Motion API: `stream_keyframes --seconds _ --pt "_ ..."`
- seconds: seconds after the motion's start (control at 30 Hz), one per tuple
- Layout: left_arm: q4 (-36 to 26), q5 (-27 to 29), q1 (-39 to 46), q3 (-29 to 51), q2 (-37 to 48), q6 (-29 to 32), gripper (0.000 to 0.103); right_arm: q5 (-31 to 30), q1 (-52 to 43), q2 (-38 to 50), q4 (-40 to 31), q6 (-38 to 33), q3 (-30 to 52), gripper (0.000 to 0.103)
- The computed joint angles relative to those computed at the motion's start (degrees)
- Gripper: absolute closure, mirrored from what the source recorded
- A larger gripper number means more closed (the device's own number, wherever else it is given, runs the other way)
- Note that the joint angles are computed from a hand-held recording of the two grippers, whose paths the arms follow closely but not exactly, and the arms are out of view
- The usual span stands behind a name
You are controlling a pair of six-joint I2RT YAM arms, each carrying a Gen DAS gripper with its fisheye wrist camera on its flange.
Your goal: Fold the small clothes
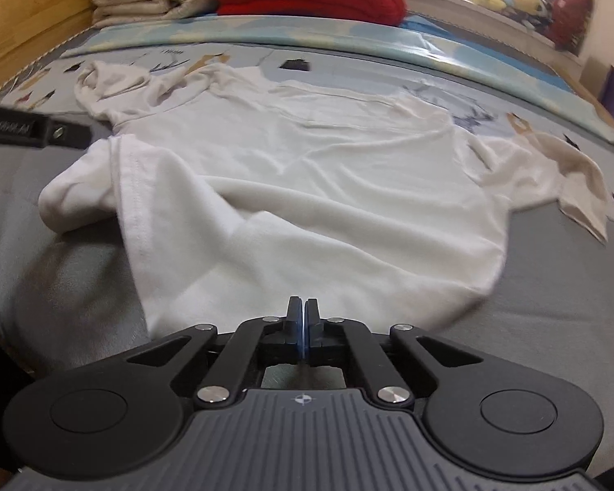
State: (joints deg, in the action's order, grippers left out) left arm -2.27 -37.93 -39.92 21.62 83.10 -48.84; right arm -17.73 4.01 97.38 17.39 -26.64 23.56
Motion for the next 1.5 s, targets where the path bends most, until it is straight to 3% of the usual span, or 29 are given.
stream_keyframes --seconds 0.17,0.27,0.33,0.4,0.47,0.57,0.73,0.8,0.97,1.03,1.13,1.2,1.3,1.5 --pt "-6.3 -1.6 -2.5 1.0 -3.0 -1.8 0.052 -2.5 -7.7 -0.3 -4.5 -4.9 0.6 0.103" --pt "-12.0 -3.0 -4.0 1.4 -7.7 -3.1 0.052 -6.6 -10.8 -0.8 -8.4 -3.8 1.9 0.1" --pt "-12.8 -4.5 -5.5 -0.3 -10.7 -4.6 0.05 -8.4 -10.8 -1.3 -8.6 -2.2 1.8 0.088" --pt "-11.9 -3.5 -5.3 -2.1 -10.1 -7.0 0.048 -9.4 -9.2 -2.1 -6.1 -0.3 0.8 0.064" --pt "-8.9 -1.6 -3.2 -3.1 -8.0 -6.3 0.048 -9.8 -6.8 -1.8 -3.0 1.6 0.0 0.056" --pt "-5.6 -1.1 -0.6 -4.4 -7.7 -3.9 0.048 -8.6 -2.3 1.0 -0.1 4.1 0.9 0.052" --pt "-5.5 -0.7 1.0 -6.8 -11.5 -3.7 0.048 -4.1 6.1 8.6 7.2 9.4 3.6 0.042" --pt "-5.8 -0.4 1.4 -7.4 -12.3 -3.5 0.048 -3.1 8.7 11.8 8.4 11.4 5.6 0.036" --pt "-6.2 0.2 2.4 -8.6 -13.4 -2.3 0.048 1.4 13.8 17.3 8.2 14.0 9.6 0.033" --pt "-6.2 0.1 2.7 -9.0 -13.6 -2.1 0.048 4.2 15.0 17.9 8.5 13.1 9.7 0.034" --pt "-6.1 0.6 3.7 -9.4 -14.1 -2.0 0.048 5.9 14.8 17.7 9.6 10.7 8.7 0.046" --pt "-6.3 0.6 3.5 -9.2 -14.3 -2.5 0.048 5.2 13.5 16.8 9.3 9.8 8.2 0.068" --pt "-6.1 -0.1 2.2 -8.1 -12.9 -3.0 0.048 3.1 11.1 14.4 6.7 8.0 7.5 0.085" --pt "-4.9 -0.8 -0.8 -4.8 -8.2 -3.8 0.048 -3.6 3.4 4.2 -4.1 1.0 6.1 0.09"
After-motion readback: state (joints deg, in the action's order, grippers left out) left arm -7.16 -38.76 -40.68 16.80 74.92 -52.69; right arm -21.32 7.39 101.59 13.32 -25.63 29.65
